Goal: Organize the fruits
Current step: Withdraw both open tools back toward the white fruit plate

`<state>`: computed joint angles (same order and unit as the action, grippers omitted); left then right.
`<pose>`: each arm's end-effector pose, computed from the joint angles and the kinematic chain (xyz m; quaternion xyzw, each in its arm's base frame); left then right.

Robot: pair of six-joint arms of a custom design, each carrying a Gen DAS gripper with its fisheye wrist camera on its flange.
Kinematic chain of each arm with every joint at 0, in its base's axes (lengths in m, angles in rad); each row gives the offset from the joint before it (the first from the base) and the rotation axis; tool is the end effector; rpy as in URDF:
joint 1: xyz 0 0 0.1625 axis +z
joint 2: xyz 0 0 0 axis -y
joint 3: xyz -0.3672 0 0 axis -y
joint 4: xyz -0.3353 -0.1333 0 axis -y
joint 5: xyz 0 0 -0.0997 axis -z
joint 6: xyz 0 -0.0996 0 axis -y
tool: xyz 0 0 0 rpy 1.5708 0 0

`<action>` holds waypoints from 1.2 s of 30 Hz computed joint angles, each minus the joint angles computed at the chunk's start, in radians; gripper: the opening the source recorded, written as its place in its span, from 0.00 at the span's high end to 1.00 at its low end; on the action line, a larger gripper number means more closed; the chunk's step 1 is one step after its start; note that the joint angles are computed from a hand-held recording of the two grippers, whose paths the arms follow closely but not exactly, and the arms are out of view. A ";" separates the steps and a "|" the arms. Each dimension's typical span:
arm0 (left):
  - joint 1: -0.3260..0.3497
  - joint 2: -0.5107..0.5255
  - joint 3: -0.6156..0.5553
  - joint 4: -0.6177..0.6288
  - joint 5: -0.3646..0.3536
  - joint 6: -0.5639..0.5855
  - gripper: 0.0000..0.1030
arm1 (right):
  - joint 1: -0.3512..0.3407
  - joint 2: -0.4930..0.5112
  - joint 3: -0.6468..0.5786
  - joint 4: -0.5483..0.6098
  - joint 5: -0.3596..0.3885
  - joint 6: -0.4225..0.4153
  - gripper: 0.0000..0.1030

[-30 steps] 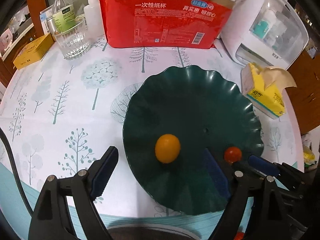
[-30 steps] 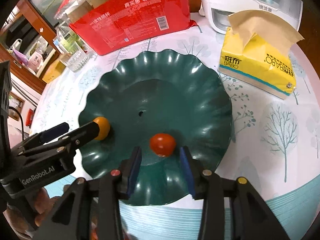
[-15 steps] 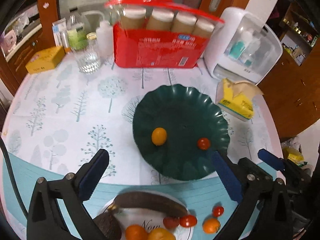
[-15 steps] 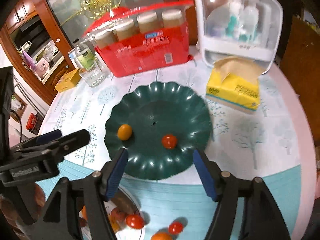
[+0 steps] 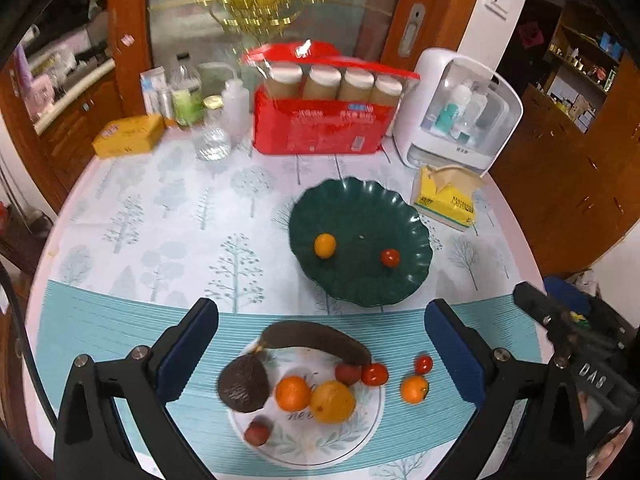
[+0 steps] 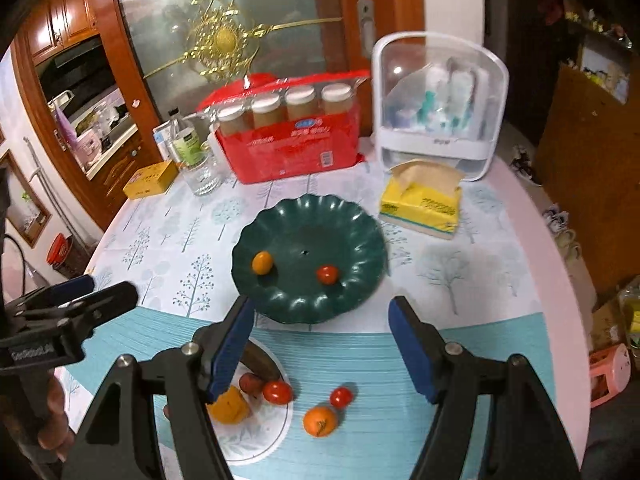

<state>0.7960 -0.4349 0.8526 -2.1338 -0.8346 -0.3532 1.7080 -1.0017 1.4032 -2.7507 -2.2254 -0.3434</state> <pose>-0.3808 -0.6751 0.1226 0.1692 0.9154 -0.2491 0.2671 0.1586 -0.6171 0.3545 0.0900 -0.8800 0.3268 0.3328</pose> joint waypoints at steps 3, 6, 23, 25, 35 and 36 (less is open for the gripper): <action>-0.027 -0.073 0.124 -0.078 0.033 0.002 0.01 | 0.013 -0.040 0.048 -0.033 -0.009 0.010 0.32; -0.044 -0.127 0.207 -0.111 0.041 -0.006 0.01 | 0.013 -0.083 0.094 -0.037 0.029 0.023 0.32; -0.123 -0.328 0.735 -0.601 0.147 0.055 0.01 | 0.033 -0.232 0.419 -0.239 0.119 -0.090 0.32; -0.125 -0.330 0.785 -0.641 0.172 0.052 0.01 | 0.024 -0.237 0.463 -0.290 0.115 -0.096 0.32; -0.069 -0.294 0.950 -0.829 0.156 0.010 0.01 | -0.065 -0.196 0.622 -0.599 0.138 -0.170 0.32; -0.058 -0.284 0.954 -0.834 0.149 0.005 0.01 | -0.074 -0.190 0.627 -0.611 0.139 -0.171 0.32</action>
